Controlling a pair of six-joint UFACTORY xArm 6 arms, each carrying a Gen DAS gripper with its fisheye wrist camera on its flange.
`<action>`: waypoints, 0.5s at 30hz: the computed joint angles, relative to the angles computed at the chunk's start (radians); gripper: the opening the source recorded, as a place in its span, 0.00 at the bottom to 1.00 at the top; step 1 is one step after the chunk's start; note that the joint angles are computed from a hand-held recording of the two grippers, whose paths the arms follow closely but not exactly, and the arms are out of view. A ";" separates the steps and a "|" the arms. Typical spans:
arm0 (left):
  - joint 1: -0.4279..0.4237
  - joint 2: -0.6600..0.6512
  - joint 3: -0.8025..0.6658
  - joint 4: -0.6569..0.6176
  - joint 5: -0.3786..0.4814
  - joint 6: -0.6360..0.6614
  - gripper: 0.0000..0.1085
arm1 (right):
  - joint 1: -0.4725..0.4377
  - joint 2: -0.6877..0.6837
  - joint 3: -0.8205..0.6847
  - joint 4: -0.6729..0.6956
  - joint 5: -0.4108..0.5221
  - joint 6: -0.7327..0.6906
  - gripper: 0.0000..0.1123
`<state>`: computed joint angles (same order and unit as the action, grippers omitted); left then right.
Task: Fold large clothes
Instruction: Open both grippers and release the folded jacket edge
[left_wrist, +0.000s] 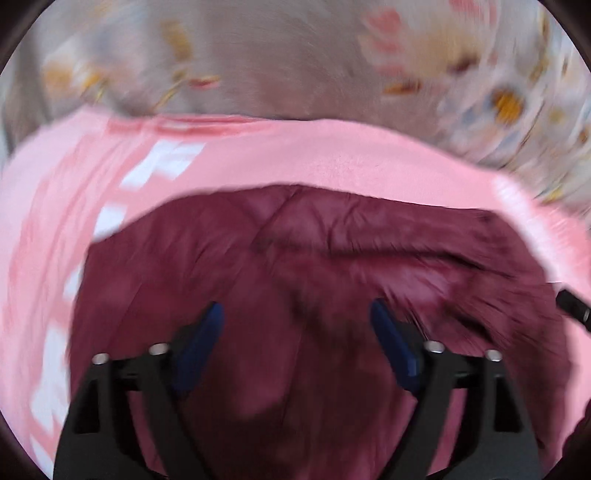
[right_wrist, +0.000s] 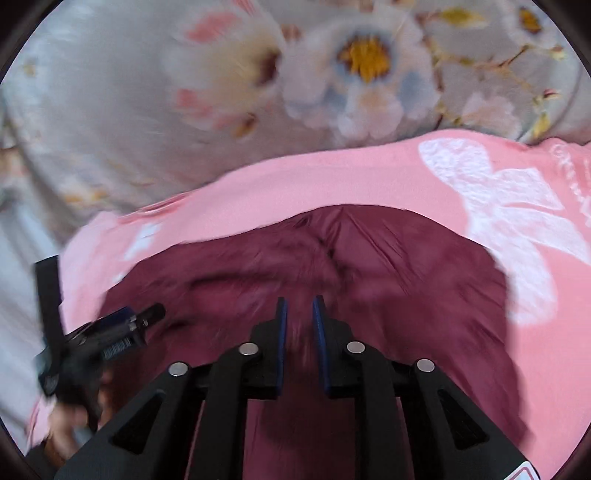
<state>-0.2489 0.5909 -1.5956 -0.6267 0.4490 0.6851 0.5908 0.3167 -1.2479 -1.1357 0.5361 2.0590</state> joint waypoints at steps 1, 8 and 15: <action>0.029 -0.058 0.062 -0.064 0.046 0.058 0.78 | 0.044 -0.066 0.062 0.000 0.032 0.008 0.26; 0.323 -0.390 0.441 -0.183 0.333 0.200 0.79 | 0.456 -0.382 0.406 0.184 0.338 0.165 0.54; 0.602 -0.591 0.692 -0.202 0.500 0.322 0.79 | 0.801 -0.351 0.442 0.279 0.473 0.585 0.59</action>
<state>0.3529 -0.0001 -0.9033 -0.8287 0.9490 1.0074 1.3917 -0.0343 -0.8062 -0.8565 1.0094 2.6437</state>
